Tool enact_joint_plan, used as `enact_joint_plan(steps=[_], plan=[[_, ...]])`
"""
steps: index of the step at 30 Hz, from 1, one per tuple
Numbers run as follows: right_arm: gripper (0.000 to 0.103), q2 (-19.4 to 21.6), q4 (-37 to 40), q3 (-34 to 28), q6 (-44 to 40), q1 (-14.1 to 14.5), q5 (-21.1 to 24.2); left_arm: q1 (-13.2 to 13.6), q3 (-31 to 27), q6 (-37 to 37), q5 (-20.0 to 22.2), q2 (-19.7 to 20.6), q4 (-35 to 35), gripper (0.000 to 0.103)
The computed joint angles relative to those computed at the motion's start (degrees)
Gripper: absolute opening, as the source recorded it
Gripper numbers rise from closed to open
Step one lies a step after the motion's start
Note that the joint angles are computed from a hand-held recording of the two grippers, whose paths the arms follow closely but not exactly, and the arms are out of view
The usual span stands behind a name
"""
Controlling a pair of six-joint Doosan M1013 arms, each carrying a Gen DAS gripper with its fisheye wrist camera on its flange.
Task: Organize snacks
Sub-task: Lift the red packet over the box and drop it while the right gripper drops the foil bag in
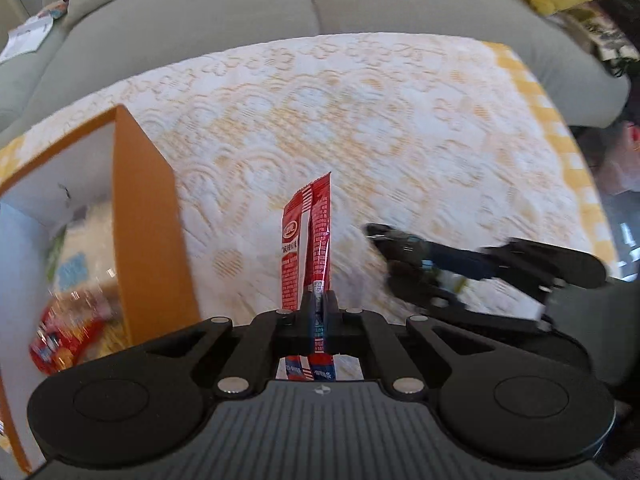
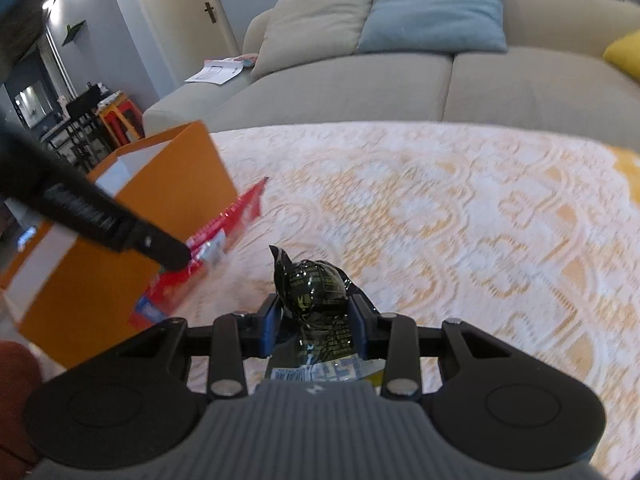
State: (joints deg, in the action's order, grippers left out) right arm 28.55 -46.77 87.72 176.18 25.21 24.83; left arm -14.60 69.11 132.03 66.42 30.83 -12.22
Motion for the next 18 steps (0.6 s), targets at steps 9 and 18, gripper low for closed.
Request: enact_joint_plan(steps=[9,18], plan=[[0.035,-0.94,3.19,-1.33,-1.58,2.35,1.59,3.64,2.81,1.39,1.29,-3.35,-7.77,0.002],[0.035,-0.87,2.49,-4.37,-0.45,5.79,5.62,8.41,1.2,3.62,3.2,-4.17,-15.06,0.002]])
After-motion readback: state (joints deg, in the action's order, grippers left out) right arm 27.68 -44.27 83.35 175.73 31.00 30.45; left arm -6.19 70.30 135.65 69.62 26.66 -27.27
